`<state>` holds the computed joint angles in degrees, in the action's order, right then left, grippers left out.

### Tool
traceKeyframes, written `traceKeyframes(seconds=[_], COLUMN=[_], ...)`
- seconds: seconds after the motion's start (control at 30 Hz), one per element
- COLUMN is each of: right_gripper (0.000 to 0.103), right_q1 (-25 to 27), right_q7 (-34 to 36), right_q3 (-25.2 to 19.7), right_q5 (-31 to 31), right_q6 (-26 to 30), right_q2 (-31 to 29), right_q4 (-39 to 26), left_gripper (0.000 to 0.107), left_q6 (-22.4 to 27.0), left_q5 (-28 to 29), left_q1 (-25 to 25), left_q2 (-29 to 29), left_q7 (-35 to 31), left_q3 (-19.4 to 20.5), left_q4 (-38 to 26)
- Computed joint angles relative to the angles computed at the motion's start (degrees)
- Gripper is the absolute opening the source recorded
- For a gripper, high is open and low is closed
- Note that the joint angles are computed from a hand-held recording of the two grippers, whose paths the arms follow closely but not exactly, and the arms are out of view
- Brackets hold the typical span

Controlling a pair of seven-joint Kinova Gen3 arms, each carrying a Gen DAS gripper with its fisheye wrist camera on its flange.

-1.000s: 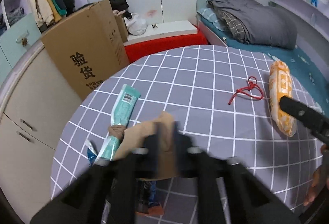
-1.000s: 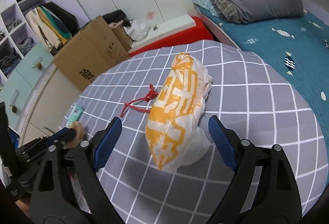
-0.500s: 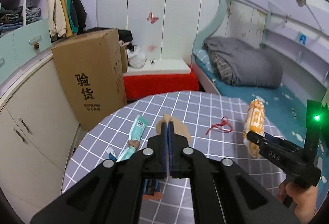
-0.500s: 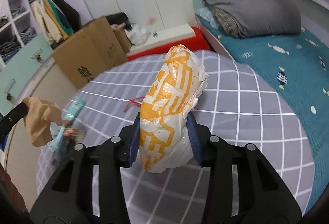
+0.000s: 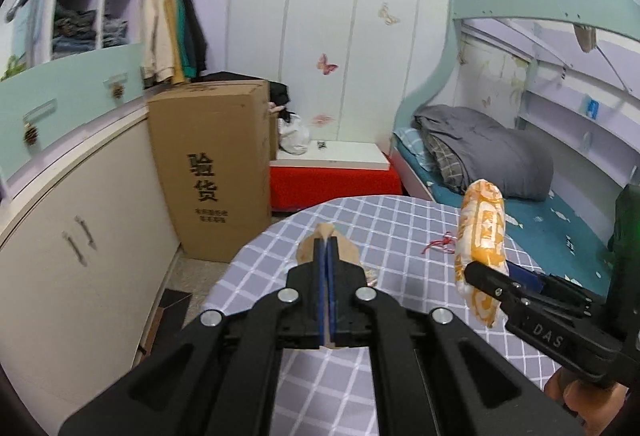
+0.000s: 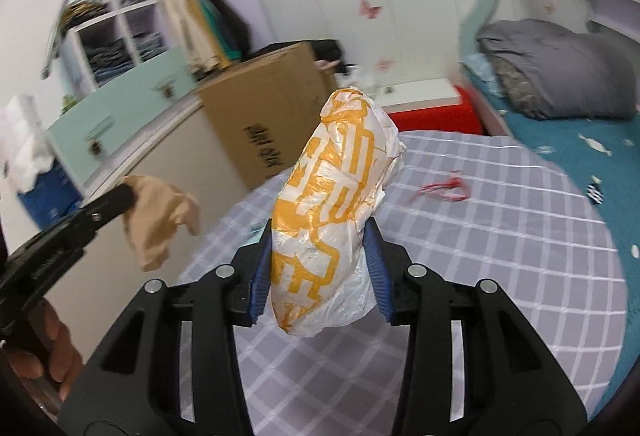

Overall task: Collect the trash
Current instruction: 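Carry both items to the wastebasket and open the right gripper to drop the bag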

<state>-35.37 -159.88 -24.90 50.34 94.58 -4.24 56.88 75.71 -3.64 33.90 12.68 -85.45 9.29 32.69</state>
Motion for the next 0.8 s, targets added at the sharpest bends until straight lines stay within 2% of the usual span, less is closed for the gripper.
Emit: traceKeyframes(seconds=[0.1,0.27,0.43,0.53,0.7,0.8], right_gripper=[0.042,0.042,0.042,0.042,0.042,0.043], right_q1=[-3.35,-10.03,-14.72,-16.70,-18.52,-19.39], right_q7=[0.72,3.32,8.09,10.94,16.04,18.85], right_q3=[-1.52,-1.00,0.44,1.54,3.25,4.35], right_q5=[1.60,2.39,-0.24,-2.30,-7.25,-10.34], right_q6=[-0.16,-1.58,-4.12,-5.02,-5.57,-4.74], right_q2=[3.87,10.58,18.03,22.26,30.05,34.91], right_q4=[-4.06,-10.59,-18.10,-22.79,-31.68,-37.76], left_gripper=[0.001,0.002,0.002,0.001,0.001,0.001], left_q6=[-0.94,-2.83,-4.60,-4.62,-3.15,-3.54], left_q5=[5.08,13.30,22.29,23.93,27.03,26.14], left_q1=[-5.89,-16.42,-25.72,-30.06,-36.05,-38.76], left_q2=[-3.51,-9.20,-14.09,-15.39,-14.43,-13.88], left_q7=[-1.32,-4.69,-9.92,-11.67,-15.43,-16.04], left_q3=[-0.27,-2.07,-7.19,-9.13,-12.35,-12.84], left_q4=[4.65,12.87,21.75,25.56,29.49,31.97])
